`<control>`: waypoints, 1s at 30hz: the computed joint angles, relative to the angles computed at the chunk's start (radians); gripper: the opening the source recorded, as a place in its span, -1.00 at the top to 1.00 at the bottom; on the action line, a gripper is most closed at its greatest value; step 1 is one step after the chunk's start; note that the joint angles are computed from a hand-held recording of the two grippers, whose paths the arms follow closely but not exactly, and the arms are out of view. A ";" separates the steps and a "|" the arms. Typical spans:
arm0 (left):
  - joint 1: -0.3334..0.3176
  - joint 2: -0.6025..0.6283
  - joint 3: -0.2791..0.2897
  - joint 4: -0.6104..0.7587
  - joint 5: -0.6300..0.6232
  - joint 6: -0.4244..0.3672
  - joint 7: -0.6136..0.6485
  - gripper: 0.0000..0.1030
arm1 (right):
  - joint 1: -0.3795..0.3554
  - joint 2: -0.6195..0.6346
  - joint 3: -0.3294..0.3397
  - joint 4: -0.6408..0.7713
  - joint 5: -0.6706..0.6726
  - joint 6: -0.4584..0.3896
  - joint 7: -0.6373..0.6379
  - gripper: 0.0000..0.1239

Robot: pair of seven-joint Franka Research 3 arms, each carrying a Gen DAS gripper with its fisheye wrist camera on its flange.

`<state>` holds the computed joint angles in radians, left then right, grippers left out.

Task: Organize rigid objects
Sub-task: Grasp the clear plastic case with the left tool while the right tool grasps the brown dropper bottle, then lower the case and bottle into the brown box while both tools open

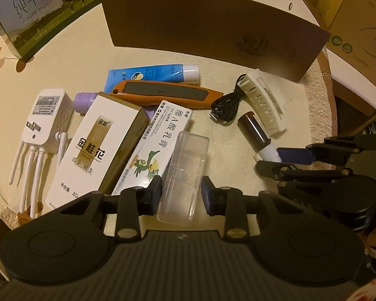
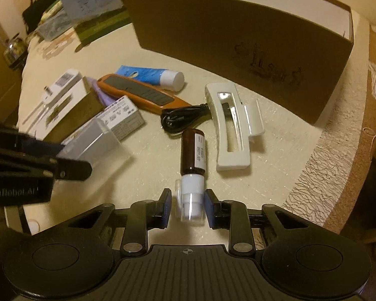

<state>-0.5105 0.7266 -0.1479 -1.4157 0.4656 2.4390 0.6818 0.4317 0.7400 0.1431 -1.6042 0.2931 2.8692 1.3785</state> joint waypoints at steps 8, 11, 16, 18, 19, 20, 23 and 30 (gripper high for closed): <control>-0.002 0.050 0.002 0.067 -0.012 -0.023 0.026 0.44 | 0.029 0.038 -0.032 0.053 -0.028 0.009 0.035 0.58; -0.005 0.061 0.005 0.081 -0.013 -0.024 0.033 0.45 | 0.043 0.045 -0.047 0.060 -0.043 0.011 0.049 0.58; -0.013 0.067 0.012 0.092 -0.007 -0.021 0.038 0.47 | 0.050 0.043 -0.052 0.062 -0.067 0.002 0.051 0.61; -0.016 0.059 0.016 0.086 0.002 -0.010 0.035 0.50 | 0.034 0.028 -0.034 0.049 -0.057 -0.003 0.045 0.61; -0.020 0.056 0.021 0.086 0.009 -0.008 0.032 0.50 | 0.029 0.017 -0.028 0.036 -0.052 0.003 0.042 0.61; -0.024 0.050 0.026 0.083 0.018 -0.005 0.027 0.51 | 0.026 0.006 -0.025 0.025 -0.047 0.008 0.042 0.61; -0.028 0.038 0.031 0.086 0.035 0.002 0.022 0.51 | 0.018 -0.029 -0.020 -0.003 -0.031 0.012 0.051 0.61; -0.034 0.024 0.047 0.127 0.071 0.013 0.009 0.51 | 0.017 -0.078 -0.032 0.006 -0.021 0.011 0.086 0.61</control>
